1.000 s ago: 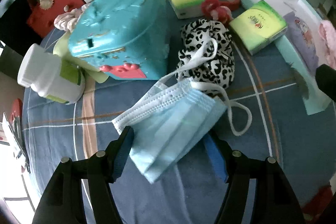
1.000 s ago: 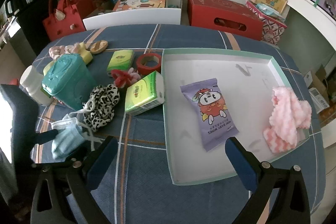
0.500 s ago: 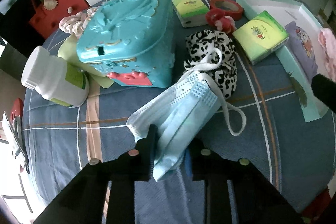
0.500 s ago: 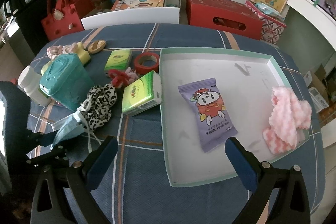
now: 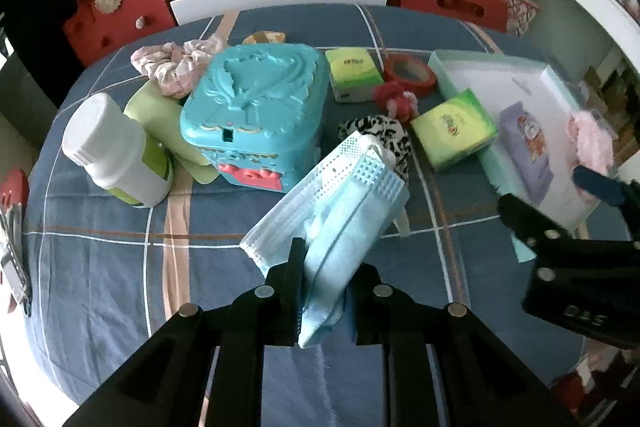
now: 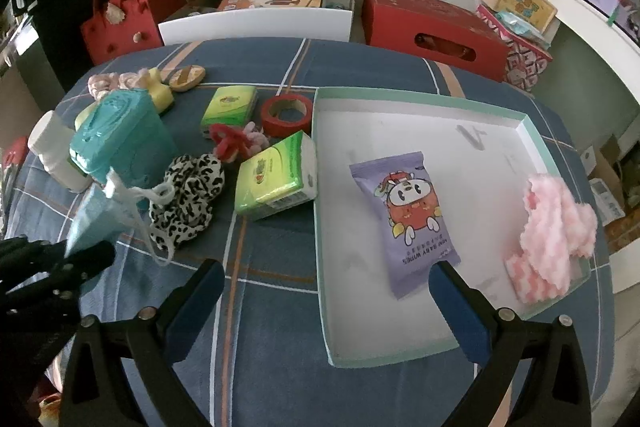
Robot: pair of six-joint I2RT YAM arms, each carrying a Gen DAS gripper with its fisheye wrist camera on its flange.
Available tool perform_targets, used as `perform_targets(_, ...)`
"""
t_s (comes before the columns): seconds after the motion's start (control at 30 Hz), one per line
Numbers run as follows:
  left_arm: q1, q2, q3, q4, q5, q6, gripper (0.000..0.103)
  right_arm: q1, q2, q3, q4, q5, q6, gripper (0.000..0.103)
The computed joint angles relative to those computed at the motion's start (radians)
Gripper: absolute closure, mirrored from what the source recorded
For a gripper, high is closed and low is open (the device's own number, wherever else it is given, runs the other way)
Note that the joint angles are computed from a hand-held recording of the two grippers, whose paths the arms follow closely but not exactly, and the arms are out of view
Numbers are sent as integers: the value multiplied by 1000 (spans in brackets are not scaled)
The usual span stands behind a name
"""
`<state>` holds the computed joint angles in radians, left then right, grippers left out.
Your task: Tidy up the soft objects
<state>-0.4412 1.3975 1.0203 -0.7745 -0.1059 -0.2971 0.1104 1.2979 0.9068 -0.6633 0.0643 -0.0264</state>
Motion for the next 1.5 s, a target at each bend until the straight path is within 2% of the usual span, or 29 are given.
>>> perform_targets(0.2, 22, -29, -4, -10, 28, -8, 86, 51, 52, 12, 34, 34, -9, 0)
perform_targets(0.5, 67, -17, -41, 17, 52, -31, 86, 156, 131, 19, 136, 155, -43, 0)
perform_targets(0.93, 84, 14, -55, 39, 73, -37, 86, 214, 232, 18, 229, 259, -77, 1)
perform_targets(1.23, 86, 29, -48, 39, 72, -26, 86, 213, 228, 20, 241, 250, -82, 23)
perform_targets(1.33, 85, 31, -47, 39, 68, -24, 86, 213, 215, 19, 242, 232, -84, 27)
perform_targets(1.37, 84, 32, -47, 39, 67, -25, 86, 213, 212, 17, 243, 228, -85, 34)
perform_targets(1.4, 84, 32, -47, 38, 67, -24, 86, 214, 210, 17, 243, 226, -84, 36)
perform_targets(1.5, 82, 34, -47, 38, 65, -22, 86, 211, 207, 18, 237, 218, -80, 39)
